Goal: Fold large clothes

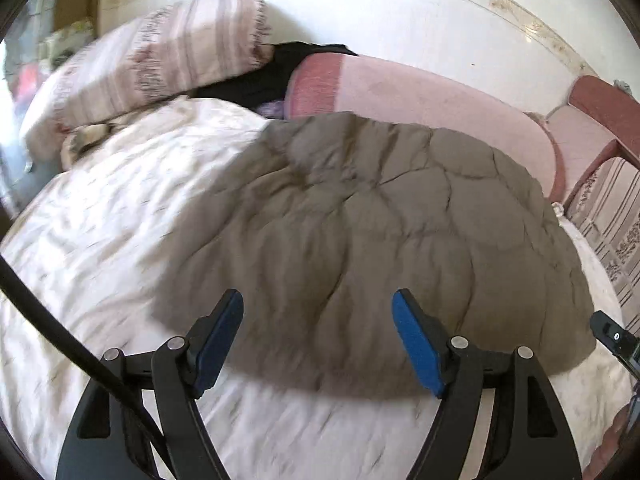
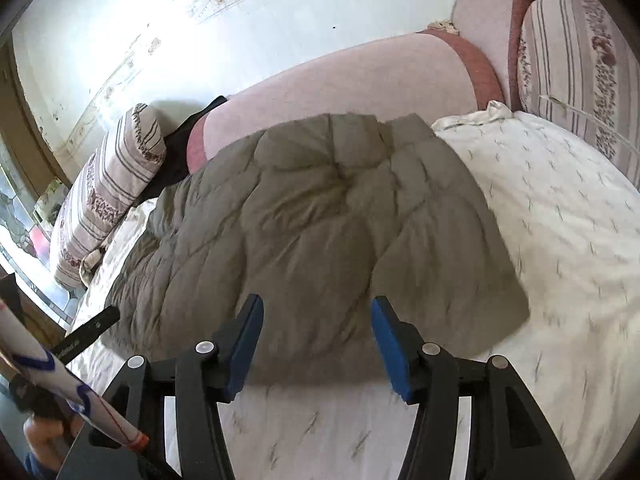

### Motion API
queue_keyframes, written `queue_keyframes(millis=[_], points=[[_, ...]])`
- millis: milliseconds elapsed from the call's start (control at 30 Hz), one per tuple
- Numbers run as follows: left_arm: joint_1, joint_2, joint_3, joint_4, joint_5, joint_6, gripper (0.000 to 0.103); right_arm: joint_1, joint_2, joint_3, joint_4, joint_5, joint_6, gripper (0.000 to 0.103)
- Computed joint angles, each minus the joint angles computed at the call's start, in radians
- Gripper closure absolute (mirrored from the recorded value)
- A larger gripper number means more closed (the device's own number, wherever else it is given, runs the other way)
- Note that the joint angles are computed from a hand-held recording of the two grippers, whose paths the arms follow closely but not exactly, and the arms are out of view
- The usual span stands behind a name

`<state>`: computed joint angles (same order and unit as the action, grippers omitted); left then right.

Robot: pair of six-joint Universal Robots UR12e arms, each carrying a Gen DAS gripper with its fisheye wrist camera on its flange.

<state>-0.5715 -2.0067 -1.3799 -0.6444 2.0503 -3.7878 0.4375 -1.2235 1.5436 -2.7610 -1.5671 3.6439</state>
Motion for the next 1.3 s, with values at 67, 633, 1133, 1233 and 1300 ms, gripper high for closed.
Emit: queue_keyframes(millis=[67,633,1133,1233,1300], points=[[-0.013,0.021,-0.028,0.002,0.046,-0.03,0.027,0.015,-0.001,-0.004,-0.006,-0.005,-0.009,0.042],[0.017,-0.04,0.01,-0.144,0.139,-0.109,0.021,0.029,0.12,-0.121,0.104,-0.103,-0.037,0.04],[0.011,-0.06,0.034,-0.176,0.179,-0.073,0.018,0.047,0.14,-0.152,0.15,-0.169,-0.107,0.038],[0.01,-0.061,0.035,-0.178,0.181,-0.075,0.018,0.049,0.137,-0.148,0.148,-0.173,-0.104,0.037],[0.01,-0.062,0.037,-0.179,0.183,-0.075,0.018,0.048,0.132,-0.146,0.146,-0.17,-0.101,0.037]])
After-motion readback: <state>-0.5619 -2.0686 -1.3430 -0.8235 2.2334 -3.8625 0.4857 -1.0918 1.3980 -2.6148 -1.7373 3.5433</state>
